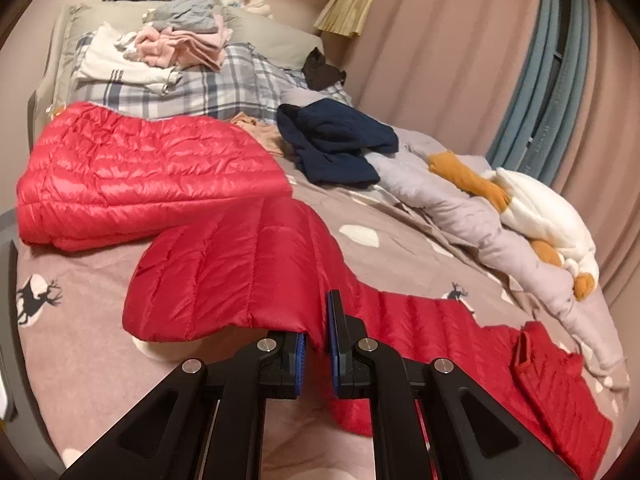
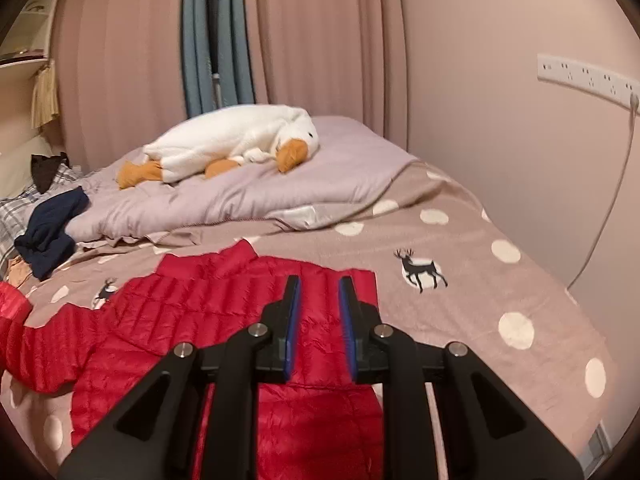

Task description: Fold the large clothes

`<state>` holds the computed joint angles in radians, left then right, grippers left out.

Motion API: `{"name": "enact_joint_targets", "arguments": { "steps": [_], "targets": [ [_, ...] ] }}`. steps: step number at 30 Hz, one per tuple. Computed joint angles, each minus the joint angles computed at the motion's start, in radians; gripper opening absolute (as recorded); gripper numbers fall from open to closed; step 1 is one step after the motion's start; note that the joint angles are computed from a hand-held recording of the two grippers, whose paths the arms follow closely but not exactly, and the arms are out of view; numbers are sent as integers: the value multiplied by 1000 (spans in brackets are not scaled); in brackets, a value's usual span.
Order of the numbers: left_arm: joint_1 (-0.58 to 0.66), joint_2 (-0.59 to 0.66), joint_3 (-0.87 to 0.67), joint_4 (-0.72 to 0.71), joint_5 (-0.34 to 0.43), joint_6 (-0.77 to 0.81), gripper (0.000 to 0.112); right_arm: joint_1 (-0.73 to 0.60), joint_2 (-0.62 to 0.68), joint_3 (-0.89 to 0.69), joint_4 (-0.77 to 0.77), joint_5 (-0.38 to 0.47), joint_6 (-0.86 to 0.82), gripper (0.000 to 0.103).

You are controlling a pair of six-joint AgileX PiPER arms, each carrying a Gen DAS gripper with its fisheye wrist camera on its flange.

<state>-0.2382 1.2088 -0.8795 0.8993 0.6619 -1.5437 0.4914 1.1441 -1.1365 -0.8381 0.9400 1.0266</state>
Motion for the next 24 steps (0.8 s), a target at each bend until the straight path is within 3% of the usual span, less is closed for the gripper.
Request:
{"name": "enact_joint_targets", "arguments": {
  "steps": [6,17,24],
  "targets": [
    [-58,12,-20,46,47,-23,8,56,-21,-7,-42,50,11,20],
    [-164,50,-81,97,112,-10,8,42,-46,0,-20,60,-4,20],
    [-241,50,-126,78,100,-10,8,13,-74,9,-5,59,-23,20]
  ]
}}
